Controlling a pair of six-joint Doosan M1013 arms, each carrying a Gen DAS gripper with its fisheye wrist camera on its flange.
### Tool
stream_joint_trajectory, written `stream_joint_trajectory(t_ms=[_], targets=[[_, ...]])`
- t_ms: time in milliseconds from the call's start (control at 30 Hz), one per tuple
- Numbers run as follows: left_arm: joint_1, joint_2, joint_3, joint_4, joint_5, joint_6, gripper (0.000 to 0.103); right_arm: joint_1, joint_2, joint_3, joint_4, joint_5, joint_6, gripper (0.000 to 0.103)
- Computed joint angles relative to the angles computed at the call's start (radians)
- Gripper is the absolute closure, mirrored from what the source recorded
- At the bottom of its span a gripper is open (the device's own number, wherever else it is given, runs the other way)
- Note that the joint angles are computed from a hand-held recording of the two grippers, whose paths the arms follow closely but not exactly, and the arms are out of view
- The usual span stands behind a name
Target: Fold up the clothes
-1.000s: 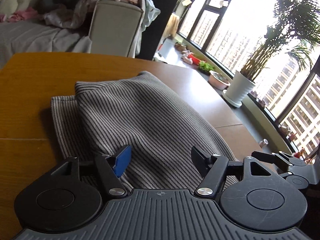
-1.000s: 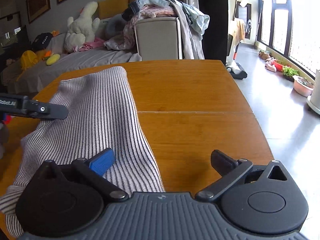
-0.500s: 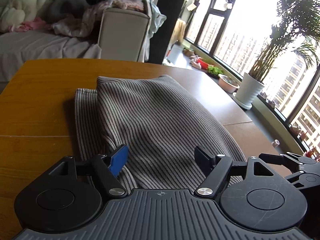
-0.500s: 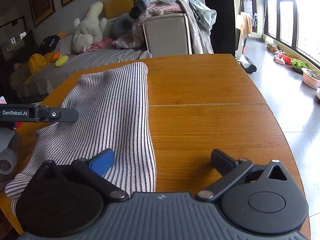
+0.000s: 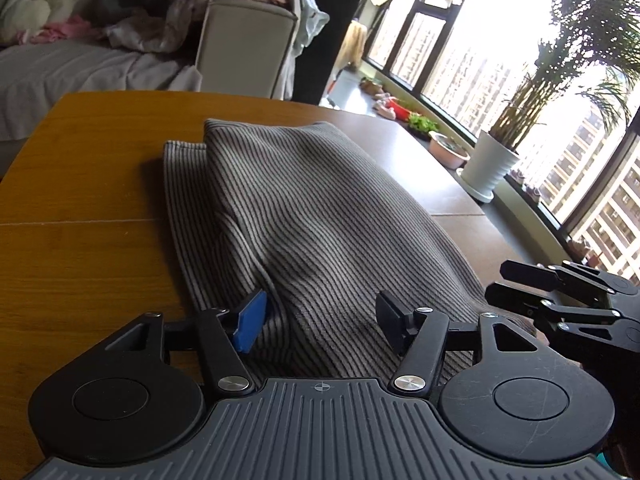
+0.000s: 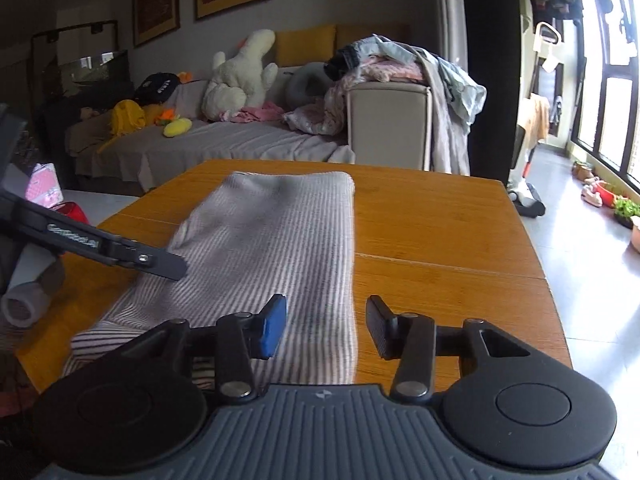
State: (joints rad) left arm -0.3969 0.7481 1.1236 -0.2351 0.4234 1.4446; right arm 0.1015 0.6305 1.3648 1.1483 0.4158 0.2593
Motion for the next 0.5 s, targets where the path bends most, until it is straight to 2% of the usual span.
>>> stream_joint_trajectory(t_ms=[100,267,367,433,500], targets=[[-0.009,0.003,0.001,0.079,-0.014,-0.044,0.036,0.008,-0.003,0.009,-0.05,0.031,0.0,0.057],[-0.008,-0.003,0.017,0.055,-0.033,-0.008,0.035,0.009,-0.008,0.026,-0.025,0.012,-0.007,0.052],[-0.008,-0.011,0.026,0.078,-0.038,-0.039,0.034,0.013,-0.026,0.041,-0.02,-0.006,-0.075,0.05],[-0.011,-0.019,0.036,0.145,-0.037,-0.098,0.027,0.008,-0.044,0.056,0.021,0.024,-0.173,0.043],[-0.012,-0.029,0.051,0.201,-0.038,-0.147,0.026,0.002,-0.061,0.065,0.012,0.086,-0.244,0.029]])
